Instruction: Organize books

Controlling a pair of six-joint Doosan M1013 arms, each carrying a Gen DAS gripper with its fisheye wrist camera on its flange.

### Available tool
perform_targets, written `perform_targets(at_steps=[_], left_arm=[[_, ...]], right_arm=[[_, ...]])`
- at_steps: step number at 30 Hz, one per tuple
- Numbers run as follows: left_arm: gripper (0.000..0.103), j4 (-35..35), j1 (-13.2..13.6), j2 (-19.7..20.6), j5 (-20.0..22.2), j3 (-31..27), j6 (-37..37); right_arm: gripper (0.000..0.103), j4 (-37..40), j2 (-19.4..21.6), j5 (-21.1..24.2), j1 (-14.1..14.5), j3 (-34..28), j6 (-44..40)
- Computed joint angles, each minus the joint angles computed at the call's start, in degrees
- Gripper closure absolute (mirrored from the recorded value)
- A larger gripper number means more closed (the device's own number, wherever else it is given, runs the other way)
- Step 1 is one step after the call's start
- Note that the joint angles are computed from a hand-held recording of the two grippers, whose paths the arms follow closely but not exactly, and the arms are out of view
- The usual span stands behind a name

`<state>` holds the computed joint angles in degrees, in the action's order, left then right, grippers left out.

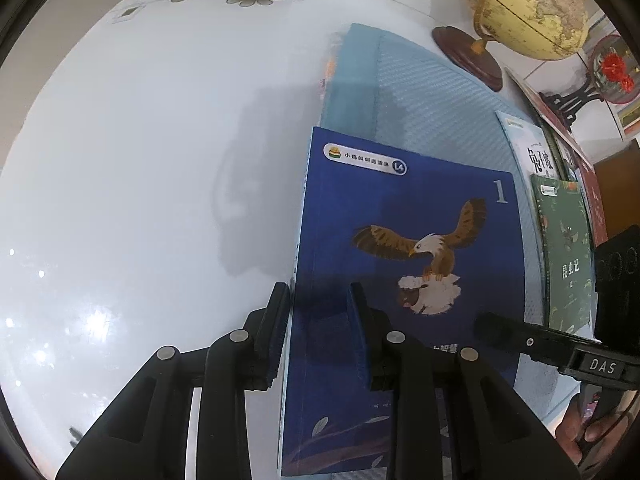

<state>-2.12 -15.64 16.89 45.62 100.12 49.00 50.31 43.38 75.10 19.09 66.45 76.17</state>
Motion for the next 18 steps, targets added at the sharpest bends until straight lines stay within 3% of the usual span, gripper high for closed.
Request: perform_targets(at_steps=[8, 11, 18], left_arm=[[0.075, 1.3, -0.3, 0.0, -0.1, 0.1, -1.5], [0.075, 1.0, -0.1, -0.1, -0.8, 0.4, -1.7], [0.075, 3.6, -0.9, 0.1, 1.0, -0.5, -4.1]], right_arm=[[0.082, 0.6, 0.3, 0.5, -0.5, -0.2, 1.3], [0.075, 0.1, 0.1, 0.6, -0.9, -0.2, 2.4], [0.072, -1.1, -2.2, -2.6, -2.1, 1.8, 1.6]])
